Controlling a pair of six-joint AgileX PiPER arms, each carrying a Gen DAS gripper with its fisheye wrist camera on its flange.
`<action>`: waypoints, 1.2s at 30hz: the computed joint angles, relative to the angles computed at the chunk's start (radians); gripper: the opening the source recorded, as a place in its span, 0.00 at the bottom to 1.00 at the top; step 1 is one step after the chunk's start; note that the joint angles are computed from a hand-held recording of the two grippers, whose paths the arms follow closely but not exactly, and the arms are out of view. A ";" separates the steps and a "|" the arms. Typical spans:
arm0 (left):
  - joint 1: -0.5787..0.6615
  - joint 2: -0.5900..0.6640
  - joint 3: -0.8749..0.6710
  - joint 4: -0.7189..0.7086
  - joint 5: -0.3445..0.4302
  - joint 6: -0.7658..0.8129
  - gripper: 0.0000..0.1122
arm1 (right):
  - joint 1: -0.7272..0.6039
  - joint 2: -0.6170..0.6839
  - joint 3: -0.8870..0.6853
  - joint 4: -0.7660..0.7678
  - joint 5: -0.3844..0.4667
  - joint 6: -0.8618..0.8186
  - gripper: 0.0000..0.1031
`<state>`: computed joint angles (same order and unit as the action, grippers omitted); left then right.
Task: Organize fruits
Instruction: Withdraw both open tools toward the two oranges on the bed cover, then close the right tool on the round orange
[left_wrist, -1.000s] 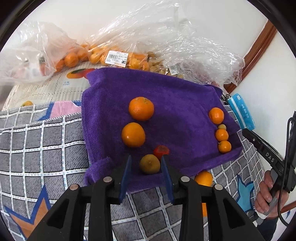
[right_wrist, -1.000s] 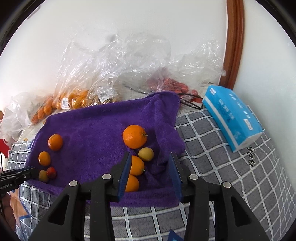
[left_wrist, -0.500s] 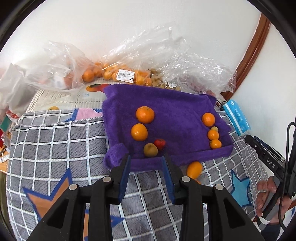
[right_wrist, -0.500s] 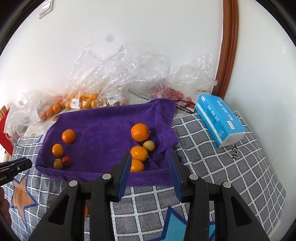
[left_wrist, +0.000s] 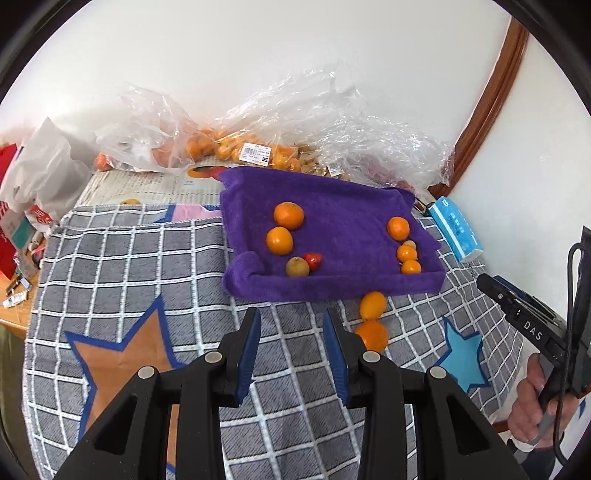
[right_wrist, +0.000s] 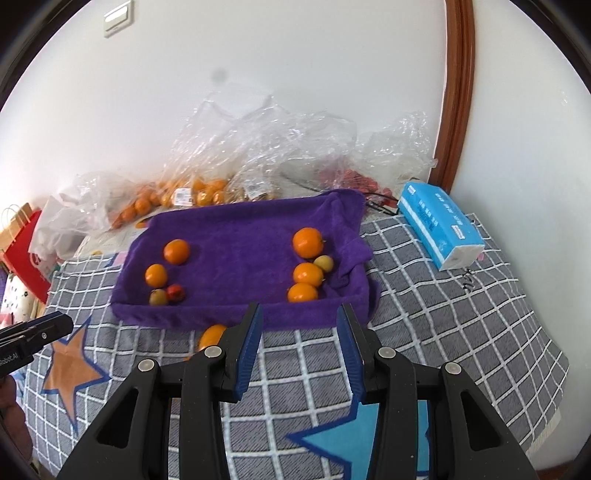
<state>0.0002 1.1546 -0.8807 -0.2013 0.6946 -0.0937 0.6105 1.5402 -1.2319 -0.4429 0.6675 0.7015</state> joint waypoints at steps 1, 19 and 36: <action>0.012 -0.014 0.008 -0.015 0.008 0.023 0.29 | 0.007 -0.005 0.003 0.005 0.002 -0.002 0.40; 0.236 -0.059 0.119 -0.175 0.050 0.263 0.30 | 0.152 0.056 0.051 -0.034 -0.027 0.124 0.40; 0.302 0.079 0.123 -0.336 0.002 0.482 0.44 | 0.159 0.269 -0.047 0.126 -0.081 -0.009 0.41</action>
<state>0.3019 1.2338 -0.7576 -0.5370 0.6965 0.3885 0.7700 1.8089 -1.2793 -0.3173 0.5863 0.6922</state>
